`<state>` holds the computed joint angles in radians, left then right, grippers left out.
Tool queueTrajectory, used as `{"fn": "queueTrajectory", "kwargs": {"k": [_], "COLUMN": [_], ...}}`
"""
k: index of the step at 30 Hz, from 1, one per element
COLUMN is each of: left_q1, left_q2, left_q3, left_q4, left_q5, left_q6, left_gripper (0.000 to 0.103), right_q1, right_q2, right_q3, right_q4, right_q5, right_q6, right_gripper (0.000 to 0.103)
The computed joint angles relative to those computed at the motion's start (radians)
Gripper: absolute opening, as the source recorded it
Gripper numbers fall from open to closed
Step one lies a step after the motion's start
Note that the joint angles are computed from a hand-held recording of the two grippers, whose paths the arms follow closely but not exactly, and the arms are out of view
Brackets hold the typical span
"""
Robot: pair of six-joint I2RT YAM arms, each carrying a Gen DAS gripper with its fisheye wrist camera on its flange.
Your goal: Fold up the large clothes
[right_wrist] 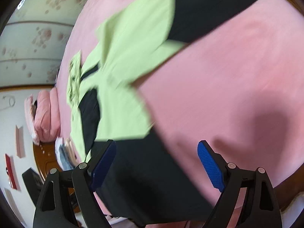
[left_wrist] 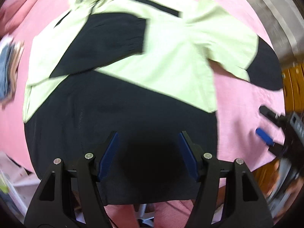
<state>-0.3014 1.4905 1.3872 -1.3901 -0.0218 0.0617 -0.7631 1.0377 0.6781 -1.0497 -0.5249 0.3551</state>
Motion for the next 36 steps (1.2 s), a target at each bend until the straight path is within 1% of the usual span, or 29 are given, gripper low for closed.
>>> {"fn": "queueTrajectory", "kwargs": {"k": [2,3,5,6,7,8,10,12,13,14,16,20,21,23,24,25,26,27,28,30,31,32,33,35,36], "left_q1": [-0.07,-0.108,-0.16,-0.195,-0.203,-0.211,-0.242,-0.275,-0.277,-0.278,-0.291,-0.3,-0.299,-0.286,-0.278,-0.269,-0.263,-0.255,-0.246,-0.226,-0.215,-0.203,-0.189,-0.15,-0.127], "left_q2": [0.025,0.038,0.064,0.083,0.094,0.104,0.137,0.181,0.192,0.2,0.233,0.292,0.305,0.325,0.334,0.342,0.344,0.348,0.347,0.343,0.339,0.335,0.331,0.314,0.301], "left_q3": [0.023,0.037,0.059,0.08,0.086,0.089,0.115,0.152,0.155,0.149,0.18,0.25,0.27,0.304,0.318,0.33,0.33,0.334,0.332,0.321,0.313,0.304,0.297,0.276,0.264], "left_q4": [0.004,0.009,0.03,0.035,0.047,0.057,0.068,0.074,0.082,0.097,0.098,0.077,0.068,0.049,0.041,0.034,0.031,0.028,0.028,0.035,0.039,0.04,0.04,0.043,0.046], "left_q5": [-0.016,-0.027,-0.05,-0.064,-0.068,-0.07,-0.07,-0.073,-0.073,-0.07,-0.06,-0.044,-0.037,-0.006,0.012,0.024,0.027,0.028,0.029,0.026,0.02,0.011,0.003,0.018,0.035], "left_q6": [-0.022,-0.037,-0.057,-0.08,-0.082,-0.085,-0.115,-0.155,-0.16,-0.162,-0.183,-0.198,-0.207,-0.218,-0.221,-0.222,-0.22,-0.217,-0.213,-0.207,-0.206,-0.208,-0.212,-0.206,-0.197], "left_gripper": [0.062,0.062,0.062,0.062,0.062,0.062,0.062,0.062,0.062,0.062,0.062,0.062,0.062,0.062,0.062,0.062,0.062,0.062,0.062,0.062,0.062,0.062,0.062,0.062,0.062], "right_q1": [-0.202,-0.272,-0.417,-0.463,-0.53,-0.571,-0.649,-0.698,-0.711,-0.722,-0.729,-0.722,-0.719,-0.714,-0.708,-0.696,-0.695,-0.694,-0.695,-0.713,-0.714,-0.716,-0.734,-0.715,-0.717], "right_q2": [0.091,0.13,0.232,0.264,0.311,0.368,0.429,0.464,0.476,0.526,0.572,0.611,0.62,0.633,0.631,0.631,0.635,0.64,0.634,0.625,0.6,0.562,0.55,0.479,0.444], "right_q3": [0.044,0.059,0.11,0.125,0.147,0.175,0.204,0.222,0.228,0.252,0.279,0.304,0.31,0.326,0.328,0.334,0.34,0.336,0.331,0.308,0.282,0.255,0.246,0.215,0.218], "right_q4": [-0.034,-0.039,-0.034,-0.027,-0.013,0.012,0.036,0.068,0.084,0.127,0.181,0.293,0.313,0.355,0.374,0.385,0.389,0.408,0.42,0.459,0.492,0.512,0.517,0.546,0.53], "right_q5": [-0.025,-0.033,-0.053,-0.062,-0.08,-0.096,-0.132,-0.16,-0.168,-0.18,-0.197,-0.206,-0.204,-0.188,-0.174,-0.142,-0.122,-0.111,-0.11,-0.128,-0.128,-0.131,-0.135,-0.121,-0.121], "right_q6": [-0.177,-0.233,-0.315,-0.33,-0.336,-0.333,-0.334,-0.304,-0.286,-0.261,-0.218,-0.121,-0.101,-0.059,-0.047,-0.048,-0.061,-0.062,-0.061,-0.055,-0.031,-0.01,-0.019,0.024,0.021], "right_gripper": [0.088,0.088,0.088,0.088,0.088,0.088,0.088,0.088,0.087,0.087,0.085,0.082,0.08,0.073,0.06,0.045,0.037,0.024,0.015,0.008,0.006,0.005,0.005,0.004,0.004]}}
